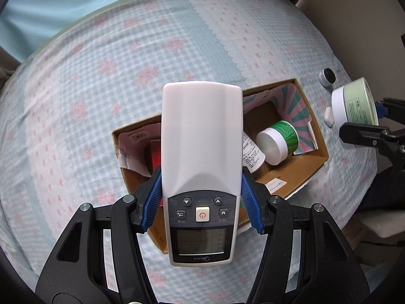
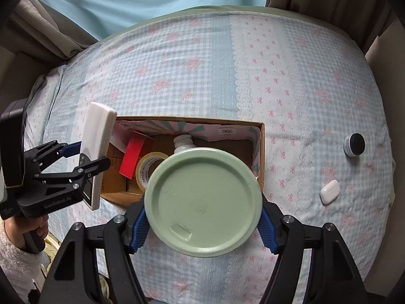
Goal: Organize rigid objects
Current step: 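Carry white remote and pale green jar over the cardboard box with both tools, then open both tools to drop remote and jar into the box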
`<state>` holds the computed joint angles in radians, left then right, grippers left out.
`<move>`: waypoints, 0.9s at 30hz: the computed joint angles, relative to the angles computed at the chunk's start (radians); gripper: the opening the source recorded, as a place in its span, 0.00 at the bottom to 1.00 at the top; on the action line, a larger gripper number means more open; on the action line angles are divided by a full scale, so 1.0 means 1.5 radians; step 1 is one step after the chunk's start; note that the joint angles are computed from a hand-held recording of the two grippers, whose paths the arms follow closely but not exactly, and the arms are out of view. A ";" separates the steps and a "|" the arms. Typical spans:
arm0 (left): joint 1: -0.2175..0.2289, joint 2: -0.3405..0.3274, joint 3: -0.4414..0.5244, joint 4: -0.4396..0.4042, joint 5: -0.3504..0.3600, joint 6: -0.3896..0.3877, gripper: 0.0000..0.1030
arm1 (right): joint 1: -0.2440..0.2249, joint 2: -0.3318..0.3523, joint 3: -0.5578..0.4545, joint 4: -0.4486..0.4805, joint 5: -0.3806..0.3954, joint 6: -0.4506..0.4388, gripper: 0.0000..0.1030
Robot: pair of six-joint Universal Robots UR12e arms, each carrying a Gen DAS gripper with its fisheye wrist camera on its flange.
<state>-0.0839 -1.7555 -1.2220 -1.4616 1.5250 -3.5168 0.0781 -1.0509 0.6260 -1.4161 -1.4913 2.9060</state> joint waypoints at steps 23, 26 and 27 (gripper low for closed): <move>-0.010 -0.060 0.006 -0.039 -0.015 0.100 0.53 | -0.007 0.071 -0.011 0.026 0.078 0.010 0.66; -0.012 -0.063 0.011 -0.050 -0.002 0.087 0.61 | -0.010 0.075 -0.014 0.030 0.091 0.019 0.69; -0.012 -0.062 0.010 -0.047 0.001 0.079 0.93 | -0.012 0.072 -0.009 0.022 0.101 0.021 0.76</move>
<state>-0.1014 -1.8481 -1.2067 -1.5320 1.5262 -3.3986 0.0608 -0.9425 0.6126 -1.3829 -1.3396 2.9379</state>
